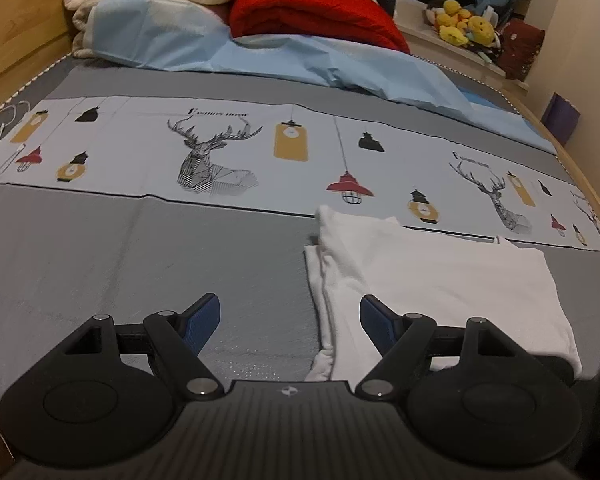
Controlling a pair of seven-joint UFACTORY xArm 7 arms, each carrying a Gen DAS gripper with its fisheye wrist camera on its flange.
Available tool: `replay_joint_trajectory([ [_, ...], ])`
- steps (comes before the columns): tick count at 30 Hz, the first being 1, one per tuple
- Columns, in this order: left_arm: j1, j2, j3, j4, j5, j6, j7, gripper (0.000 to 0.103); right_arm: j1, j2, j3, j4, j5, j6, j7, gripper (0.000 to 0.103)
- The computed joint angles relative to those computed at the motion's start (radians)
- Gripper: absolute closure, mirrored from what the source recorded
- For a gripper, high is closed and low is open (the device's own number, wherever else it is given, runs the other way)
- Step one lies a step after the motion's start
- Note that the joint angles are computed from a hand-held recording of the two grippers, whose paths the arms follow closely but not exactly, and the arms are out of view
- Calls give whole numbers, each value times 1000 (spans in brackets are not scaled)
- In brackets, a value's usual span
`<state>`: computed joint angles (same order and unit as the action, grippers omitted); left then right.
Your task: Fold small clothes
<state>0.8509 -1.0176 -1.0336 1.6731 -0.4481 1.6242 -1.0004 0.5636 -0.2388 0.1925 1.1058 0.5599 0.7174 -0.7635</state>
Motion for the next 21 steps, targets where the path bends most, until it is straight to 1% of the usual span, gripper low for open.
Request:
replay_joint_trajectory([
  [3,-10,-4,10,-12,2,5,-7,22,27,11,14,-10,-3,17,-75,63],
  [4,-12,-3,10,-14,2,7,-10,22,32,16,20,-12,-13,27,-89,58],
  [5,-16,-3,12,-18,3,8,-13,22,32,23,30,-14,-39,37,-91,55],
  [7,-22,0,13,-25,5,7,-19,22,30,44,52,-13,-101,58,-70,54],
  [9,-28,4,13,-31,8,6,-25,22,28,65,67,-18,-150,45,-49,54],
  [10,-31,7,12,-34,8,4,-28,22,30,68,71,-28,-163,27,-47,54],
  [12,-38,13,10,-41,9,-3,-34,22,38,67,69,-44,-152,-9,-63,54],
  [13,-41,18,8,-46,9,-8,-37,22,39,71,67,-37,-152,-6,-58,58],
  [14,-45,22,6,-54,7,-18,-40,22,38,74,67,-34,-153,-10,-46,74],
  [15,-51,27,4,-65,3,-31,-43,22,36,83,66,-23,-157,-10,-33,82],
  [16,-60,33,3,-81,-1,-50,-48,22,33,93,59,-5,-144,4,-25,96],
  [18,-87,51,3,-126,-16,-104,-63,21,27,96,42,22,-82,27,-19,97],
  [19,-104,64,2,-155,-26,-141,-71,18,23,89,32,32,-40,30,-29,97],
  [21,-146,89,2,-231,-56,-235,-79,16,18,69,13,45,36,37,-63,97],
])
